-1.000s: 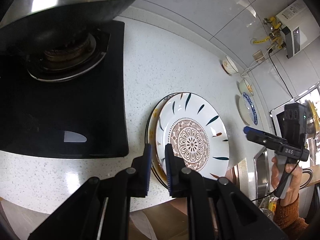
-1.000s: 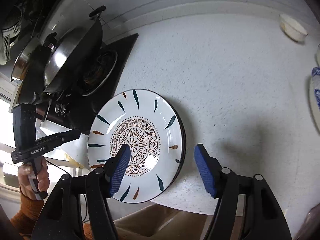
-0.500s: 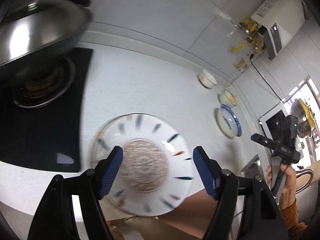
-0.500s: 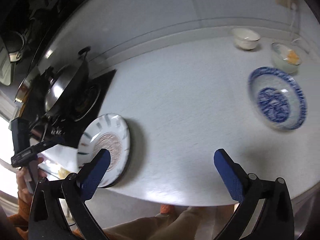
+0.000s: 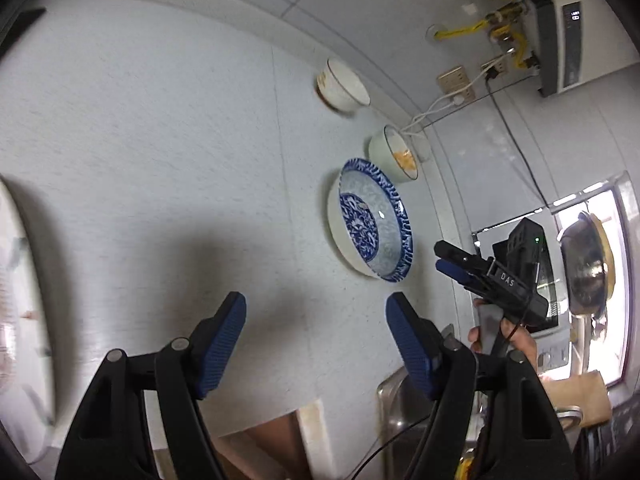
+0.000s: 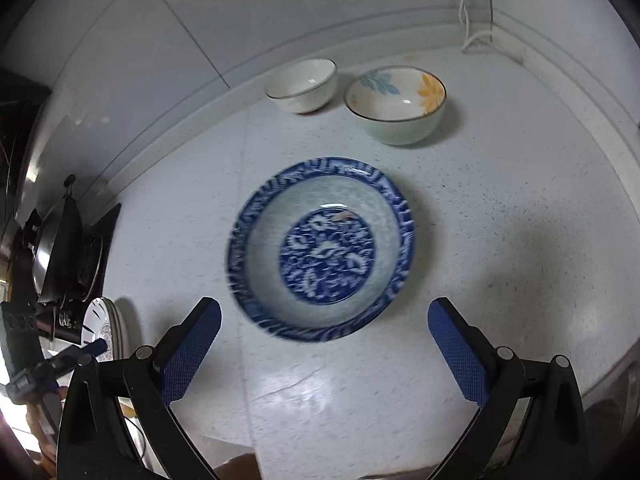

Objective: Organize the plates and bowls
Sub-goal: 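Move both grippers to the blue-and-white floral deep plate, then grasp the blue floral plate rim with both grippers and lift it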

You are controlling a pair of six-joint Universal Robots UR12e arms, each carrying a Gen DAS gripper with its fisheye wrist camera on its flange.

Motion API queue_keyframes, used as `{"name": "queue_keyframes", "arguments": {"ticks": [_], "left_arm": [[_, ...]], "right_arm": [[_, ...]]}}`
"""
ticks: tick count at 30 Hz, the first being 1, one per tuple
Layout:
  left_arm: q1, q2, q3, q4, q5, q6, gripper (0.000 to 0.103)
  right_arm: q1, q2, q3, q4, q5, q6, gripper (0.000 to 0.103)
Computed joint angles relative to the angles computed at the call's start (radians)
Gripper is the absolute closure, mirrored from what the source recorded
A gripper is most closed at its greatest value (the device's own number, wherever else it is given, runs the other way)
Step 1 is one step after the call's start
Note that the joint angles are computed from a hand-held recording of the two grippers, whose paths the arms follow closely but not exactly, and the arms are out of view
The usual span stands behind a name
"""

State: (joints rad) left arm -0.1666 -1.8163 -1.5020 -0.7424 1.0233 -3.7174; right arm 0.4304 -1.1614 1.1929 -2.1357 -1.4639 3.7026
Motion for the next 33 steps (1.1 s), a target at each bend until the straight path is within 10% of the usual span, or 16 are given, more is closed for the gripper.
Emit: {"name": "queue_keyframes", "arguments": {"ticks": [17,21,24,33], "left_arm": [[-0.114,-0.293,0.398,-0.330,0.206,0.008,0.033],[-0.122,-0.313,0.436,-0.352,0.238,0.034,0.050],[-0.119,-0.329,0.455,-0.374,0.201,0.047,0.086],[-0.100,-0.309,0.403,-0.328,0.130,0.017,0.093]], "right_arm": [[-0.101,0.075,-0.017,0.044,0.277,-0.157,0.002],[-0.106,0.083,-0.015,0.032,0.296,-0.165,0.035],[-0.118,0.085,0.004,0.008,0.337,-0.135,0.067],[-0.126,0.080,0.032,-0.025,0.349,-0.109,0.087]]}}
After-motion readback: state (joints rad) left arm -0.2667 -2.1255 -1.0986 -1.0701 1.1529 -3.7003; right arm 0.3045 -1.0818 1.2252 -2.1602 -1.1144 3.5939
